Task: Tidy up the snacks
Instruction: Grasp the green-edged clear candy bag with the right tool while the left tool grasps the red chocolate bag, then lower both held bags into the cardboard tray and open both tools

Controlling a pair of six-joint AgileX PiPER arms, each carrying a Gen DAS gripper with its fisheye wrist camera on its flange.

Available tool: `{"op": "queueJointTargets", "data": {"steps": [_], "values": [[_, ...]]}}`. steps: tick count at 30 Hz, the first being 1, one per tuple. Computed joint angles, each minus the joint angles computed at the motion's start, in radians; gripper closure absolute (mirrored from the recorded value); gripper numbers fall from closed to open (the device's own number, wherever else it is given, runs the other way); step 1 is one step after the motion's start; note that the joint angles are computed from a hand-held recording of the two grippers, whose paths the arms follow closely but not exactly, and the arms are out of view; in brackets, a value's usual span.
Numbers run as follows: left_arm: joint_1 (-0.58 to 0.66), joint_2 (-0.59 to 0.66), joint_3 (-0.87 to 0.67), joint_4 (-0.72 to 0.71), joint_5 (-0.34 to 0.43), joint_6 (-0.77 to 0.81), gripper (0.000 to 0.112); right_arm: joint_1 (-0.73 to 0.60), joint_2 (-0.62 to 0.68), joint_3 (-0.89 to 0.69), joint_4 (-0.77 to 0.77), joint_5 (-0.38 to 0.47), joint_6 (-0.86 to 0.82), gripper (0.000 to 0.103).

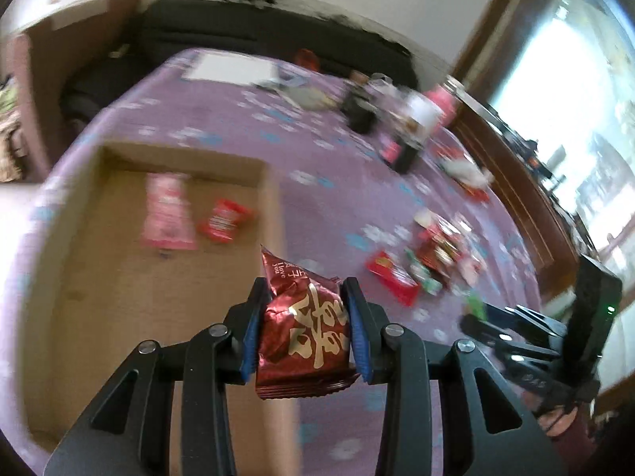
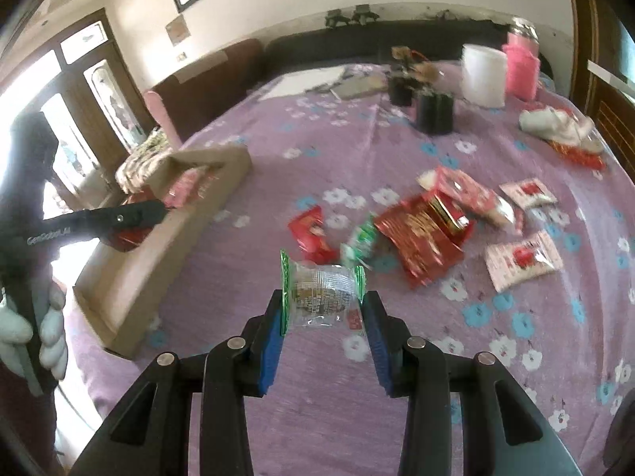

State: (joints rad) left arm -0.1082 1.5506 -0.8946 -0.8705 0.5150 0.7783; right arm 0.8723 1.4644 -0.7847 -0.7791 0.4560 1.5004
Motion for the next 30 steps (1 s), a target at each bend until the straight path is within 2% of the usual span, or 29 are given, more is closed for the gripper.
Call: {"op": "queueJointTargets", "data": {"steps": [4, 6, 8, 9, 11, 13, 14, 16, 20, 24, 26, 28, 30], "values": [[0.119, 0.039, -0.069, 0.083, 0.027, -0.058, 0.077, -0.019, 0.046, -0.106, 0.094, -0.003, -0.134, 0.064], [0.150, 0.086, -0.118, 0.141, 0.020, -0.103, 0.077, -0.030, 0.091, -0.187, 0.164, -0.007, -0.234, 0.072], [0.161, 0.150, -0.185, 0.208, 0.013, -0.160, 0.077, -0.035, 0.142, -0.271, 0.231, 0.002, -0.331, 0.074], [0.171, 0.162, -0.192, 0.208, 0.010, -0.154, 0.077, -0.032, 0.164, -0.306, 0.247, 0.007, -0.357, 0.074], [0.174, 0.213, -0.235, 0.228, -0.003, -0.174, 0.077, -0.033, 0.247, -0.432, 0.327, 0.038, -0.473, 0.082], [0.180, 0.266, -0.278, 0.222, -0.007, -0.183, 0.077, -0.045, 0.335, -0.550, 0.431, 0.073, -0.595, 0.083], [0.187, 0.285, -0.293, 0.205, 0.002, -0.171, 0.077, -0.048, 0.373, -0.599, 0.457, 0.091, -0.625, 0.083], [0.197, 0.309, -0.309, 0.180, 0.010, -0.147, 0.077, -0.050, 0.418, -0.647, 0.420, 0.109, -0.580, 0.081], [0.206, 0.355, -0.343, 0.177, 0.016, -0.132, 0.077, -0.081, 0.429, -0.597, 0.501, 0.081, -0.629, 0.069], [0.196, 0.410, -0.396, 0.212, 0.024, -0.188, 0.077, -0.070, 0.444, -0.534, 0.530, 0.060, -0.653, 0.065], [0.187, 0.435, -0.420, 0.234, 0.020, -0.233, 0.077, -0.047, 0.465, -0.527, 0.485, 0.071, -0.609, 0.059], [0.182, 0.446, -0.439, 0.247, 0.030, -0.257, 0.075, -0.035, 0.480, -0.522, 0.467, 0.072, -0.583, 0.058], [0.187, 0.442, -0.441, 0.225, 0.035, -0.257, 0.070, -0.010, 0.493, -0.527, 0.385, 0.085, -0.515, 0.059]]}}
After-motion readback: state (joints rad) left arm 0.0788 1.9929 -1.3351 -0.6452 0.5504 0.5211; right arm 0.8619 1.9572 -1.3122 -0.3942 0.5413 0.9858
